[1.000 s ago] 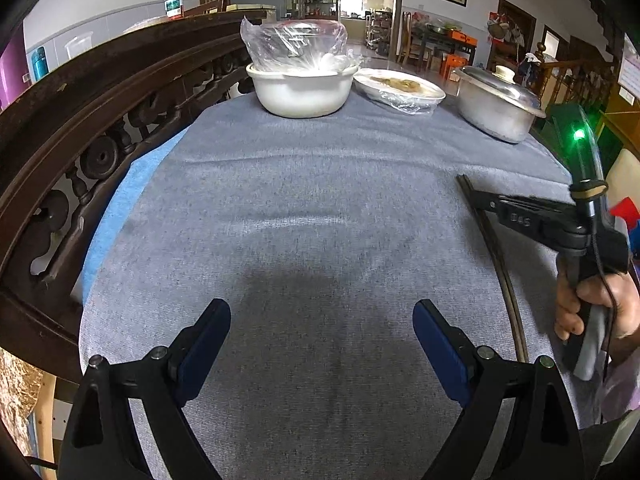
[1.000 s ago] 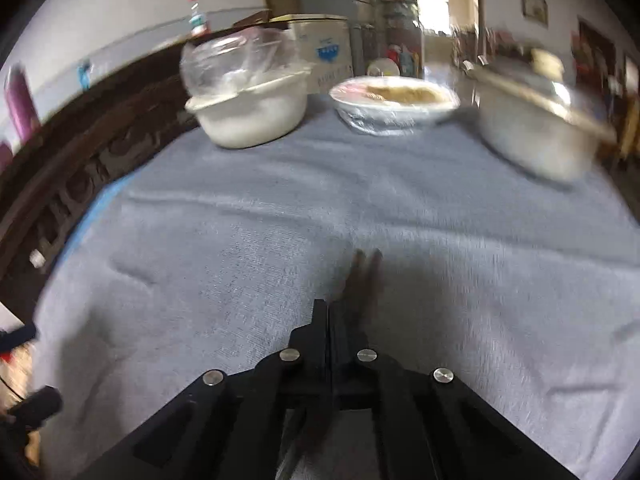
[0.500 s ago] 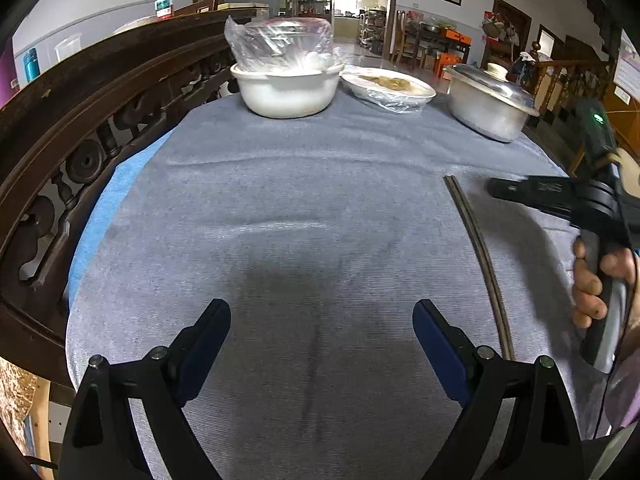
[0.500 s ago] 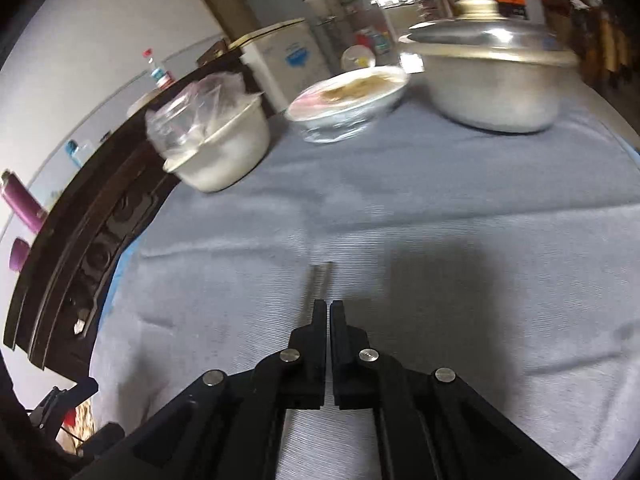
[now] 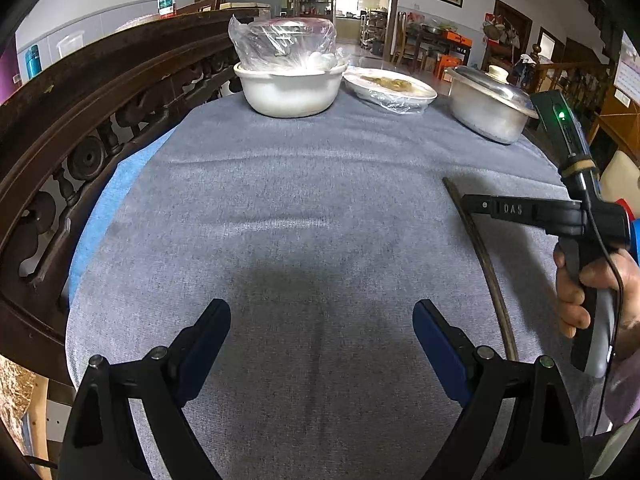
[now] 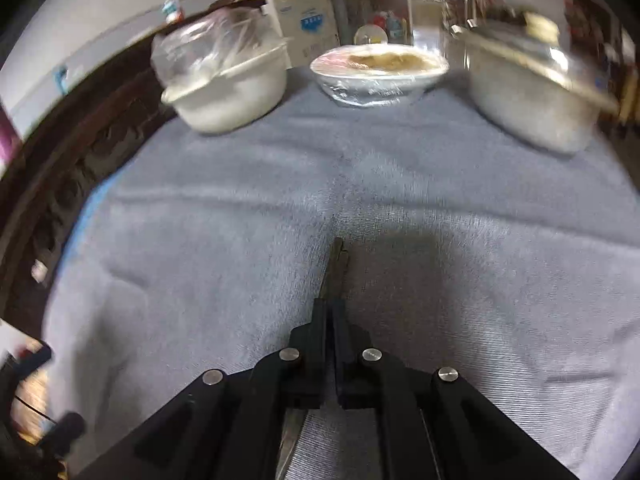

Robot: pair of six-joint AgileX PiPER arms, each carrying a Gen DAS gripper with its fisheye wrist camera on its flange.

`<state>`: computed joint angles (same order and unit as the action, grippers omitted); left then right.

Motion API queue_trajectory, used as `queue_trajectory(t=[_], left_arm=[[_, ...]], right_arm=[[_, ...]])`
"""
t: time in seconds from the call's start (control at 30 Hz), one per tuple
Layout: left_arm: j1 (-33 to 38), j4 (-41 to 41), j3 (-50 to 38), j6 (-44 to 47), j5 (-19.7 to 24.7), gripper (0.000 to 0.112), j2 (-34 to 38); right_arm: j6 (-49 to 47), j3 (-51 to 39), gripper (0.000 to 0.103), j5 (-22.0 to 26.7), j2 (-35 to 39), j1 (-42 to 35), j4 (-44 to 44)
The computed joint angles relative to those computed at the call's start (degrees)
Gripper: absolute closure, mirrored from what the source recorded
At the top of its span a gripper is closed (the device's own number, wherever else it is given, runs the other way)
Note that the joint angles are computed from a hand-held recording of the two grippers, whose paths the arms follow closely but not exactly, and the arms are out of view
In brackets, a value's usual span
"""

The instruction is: Organize utensils

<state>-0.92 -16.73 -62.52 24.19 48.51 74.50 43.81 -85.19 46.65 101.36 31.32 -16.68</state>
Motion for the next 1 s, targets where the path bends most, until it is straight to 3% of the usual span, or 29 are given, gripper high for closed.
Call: queue_trajectory(t=[0.2,0.3,0.37,0.43,0.6,0.7,0.87,1.0], left_arm=[[1.87,-1.04,0.18,1.56,0.61,0.02,-0.36],[2.98,-1.64,-0.03,2.03,0.7,0.02,0.04],[3.16,-1.9,-0.2,1.78,0.98,0.02,0.42],[2.93,-2.18,-0.02,1.77,1.15,0.02,0.17],[1.51,-2.15,0.16,1.66,0.91,0.02,-0.82],[0.94,-1.66,-0.15,1.04,1.03,0.02,-0.86],[0.0,-0.82,-1.71,1.03,1.4,0.02,0.35],[-1.64,-3.83,-6.75,3.68,4.43,0.02,4.59]], right_arm=[[-0.37,-0.72,0.1,5.5,-0.18,-0.53,-0.05],[1.95,3.98,0.101,3.79,-3.68,-1.79,-1.26],[-0.92,9.23,0.097,-3.05,-8.2,-5.53,6.71],[-2.1,10.95,0.097,-5.85,-10.22,-6.99,10.6],[-2.45,6.49,0.097,-3.78,-7.5,-5.01,11.31],[0.5,2.31,0.095,-0.98,-3.18,-3.31,6.19],[3.08,0.94,0.096,2.66,-2.28,-1.47,0.71],[2.75,6.5,0.1,-0.05,-6.35,-5.16,4.49]])
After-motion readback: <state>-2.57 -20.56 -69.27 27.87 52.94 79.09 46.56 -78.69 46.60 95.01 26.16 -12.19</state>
